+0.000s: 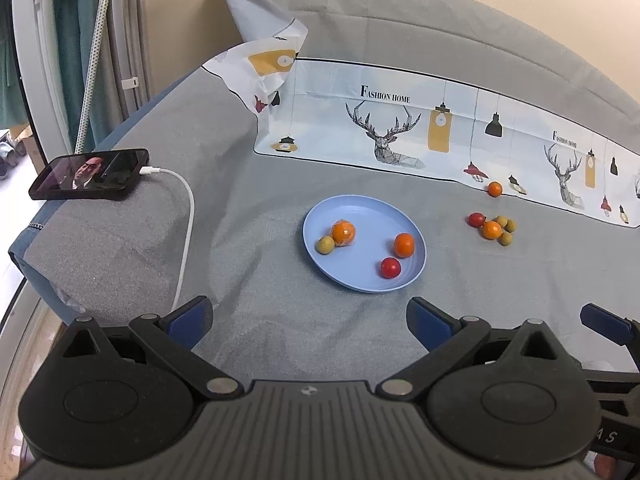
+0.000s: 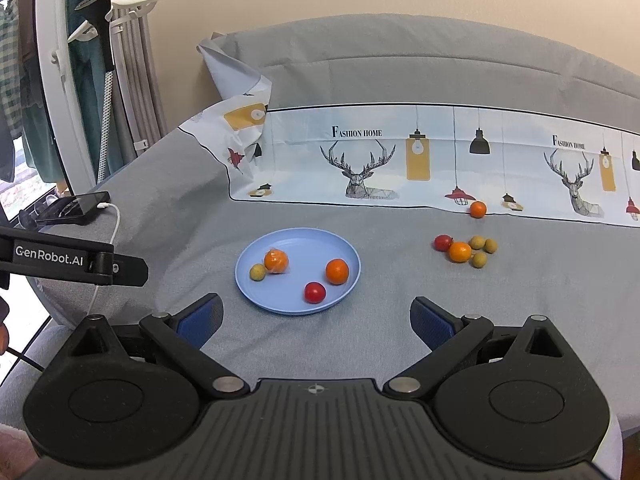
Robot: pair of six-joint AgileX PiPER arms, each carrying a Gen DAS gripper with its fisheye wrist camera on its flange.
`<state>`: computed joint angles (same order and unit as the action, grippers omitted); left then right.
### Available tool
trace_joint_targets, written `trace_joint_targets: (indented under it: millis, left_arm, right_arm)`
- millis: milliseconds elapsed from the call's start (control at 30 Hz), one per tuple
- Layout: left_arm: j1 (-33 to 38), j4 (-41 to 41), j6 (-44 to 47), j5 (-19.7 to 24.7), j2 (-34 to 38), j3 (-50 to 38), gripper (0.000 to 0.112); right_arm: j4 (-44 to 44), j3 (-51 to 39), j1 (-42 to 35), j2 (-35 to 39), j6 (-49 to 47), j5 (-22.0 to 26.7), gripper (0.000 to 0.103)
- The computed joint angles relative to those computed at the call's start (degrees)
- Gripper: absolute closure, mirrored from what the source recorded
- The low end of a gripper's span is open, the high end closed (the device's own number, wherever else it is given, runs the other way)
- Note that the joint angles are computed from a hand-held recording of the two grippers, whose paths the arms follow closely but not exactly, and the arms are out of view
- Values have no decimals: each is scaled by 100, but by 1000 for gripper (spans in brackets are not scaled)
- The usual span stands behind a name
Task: Organize fruits
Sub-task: 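Lift both open tools up and away from the blue plate, then close the left tool on a red tomato while the right closes on a yellow fruit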
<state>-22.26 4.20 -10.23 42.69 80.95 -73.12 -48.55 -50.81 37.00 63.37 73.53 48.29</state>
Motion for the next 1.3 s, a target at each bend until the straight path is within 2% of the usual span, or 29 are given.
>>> trace_joint_targets:
  millis: [300, 467, 767, 1133, 1233, 1300]
  left_arm:
    - [-114, 427, -333, 24, 135, -28, 9]
    - [-38, 216, -142, 75, 263, -150, 9]
    - [-201, 495, -597, 88, 471, -374, 9]
    - [-467, 436, -547, 451, 1263, -1266, 9]
    - [-665, 517, -648, 507, 1582, -1620, 9]
    - [-777, 424, -571, 737, 1928, -2077, 9]
  right_arm:
    - [29, 58, -77, 14, 91, -79, 3]
    - [43, 108, -209, 20, 92, -198, 3]
    - [184, 309, -549, -23, -17, -645, 2]
    - [509, 607, -1563, -93, -250, -1214, 1]
    - [617, 757, -2057, -104, -368, -1432, 1]
    - [773, 863, -2522, -88, -549, -1670, 1]
